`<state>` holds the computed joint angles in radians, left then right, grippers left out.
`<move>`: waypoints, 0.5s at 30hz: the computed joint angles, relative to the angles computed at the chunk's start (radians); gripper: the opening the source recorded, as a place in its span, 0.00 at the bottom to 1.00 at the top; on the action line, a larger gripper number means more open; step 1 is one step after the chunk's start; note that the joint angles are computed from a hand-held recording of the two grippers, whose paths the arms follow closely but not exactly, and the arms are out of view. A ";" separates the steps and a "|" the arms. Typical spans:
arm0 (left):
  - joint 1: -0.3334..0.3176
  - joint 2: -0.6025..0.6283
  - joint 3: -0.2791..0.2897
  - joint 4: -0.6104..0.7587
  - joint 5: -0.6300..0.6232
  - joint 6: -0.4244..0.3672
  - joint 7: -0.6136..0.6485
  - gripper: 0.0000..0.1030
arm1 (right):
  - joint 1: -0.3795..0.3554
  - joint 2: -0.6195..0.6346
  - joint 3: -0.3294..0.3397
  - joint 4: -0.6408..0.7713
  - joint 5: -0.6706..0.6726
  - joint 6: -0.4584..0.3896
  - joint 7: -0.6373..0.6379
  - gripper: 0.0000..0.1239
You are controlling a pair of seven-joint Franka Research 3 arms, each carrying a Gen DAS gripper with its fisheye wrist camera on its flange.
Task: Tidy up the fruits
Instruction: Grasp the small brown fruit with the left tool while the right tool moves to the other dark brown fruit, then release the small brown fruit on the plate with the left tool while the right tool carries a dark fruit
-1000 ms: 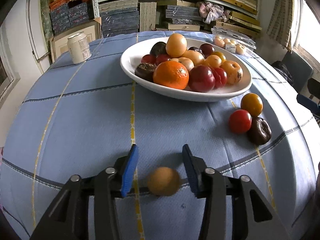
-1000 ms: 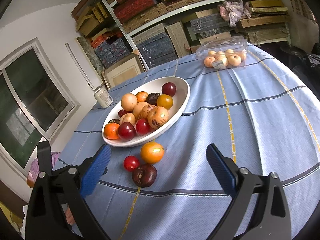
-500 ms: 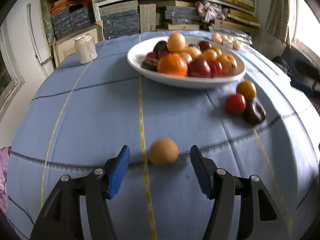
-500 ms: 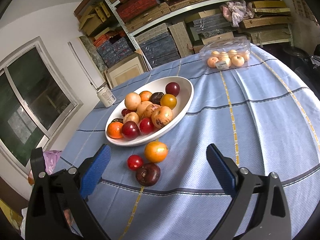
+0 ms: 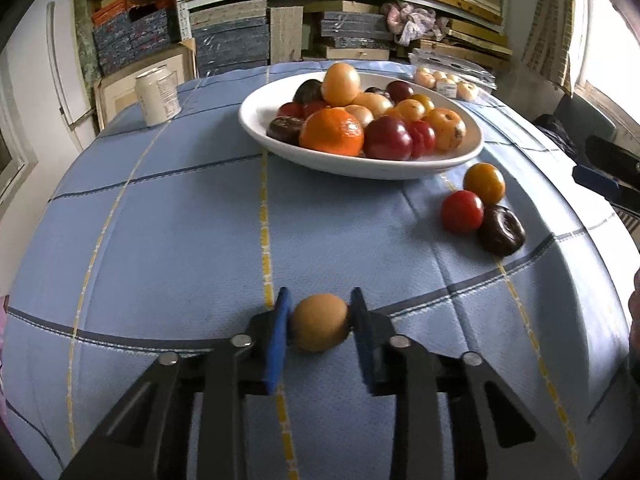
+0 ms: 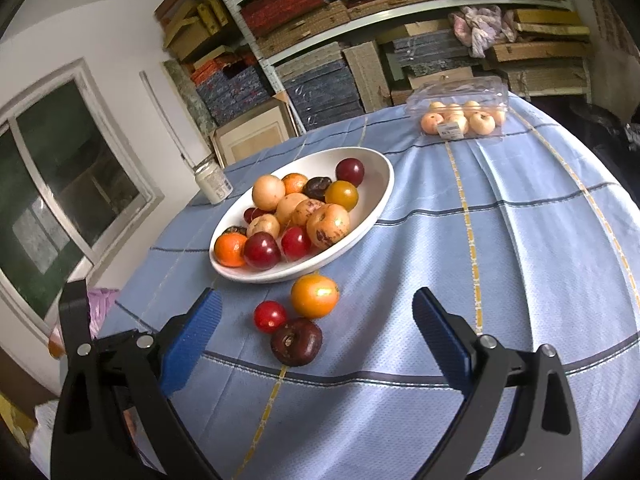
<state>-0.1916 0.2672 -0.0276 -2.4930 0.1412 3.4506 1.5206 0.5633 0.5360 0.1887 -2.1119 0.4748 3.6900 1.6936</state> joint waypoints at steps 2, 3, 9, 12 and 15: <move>0.015 0.000 -0.012 -0.003 0.014 0.005 -0.006 0.28 | 0.067 0.002 -0.051 0.025 0.053 -0.050 -0.083 0.76; 0.026 0.000 -0.020 -0.004 0.023 0.009 -0.013 0.28 | 0.120 0.006 -0.093 0.046 0.097 -0.084 -0.147 0.76; 0.155 -0.004 -0.096 -0.012 0.142 0.039 -0.134 0.28 | 0.506 0.095 -0.452 0.186 0.392 -0.301 -0.424 0.66; 0.188 -0.004 -0.113 -0.012 0.201 0.044 -0.176 0.28 | 0.630 0.158 -0.606 0.226 0.394 -0.397 -0.365 0.65; 0.196 -0.005 -0.114 -0.013 0.237 0.056 -0.197 0.28 | 0.618 0.181 -0.615 0.254 0.364 -0.443 -0.320 0.61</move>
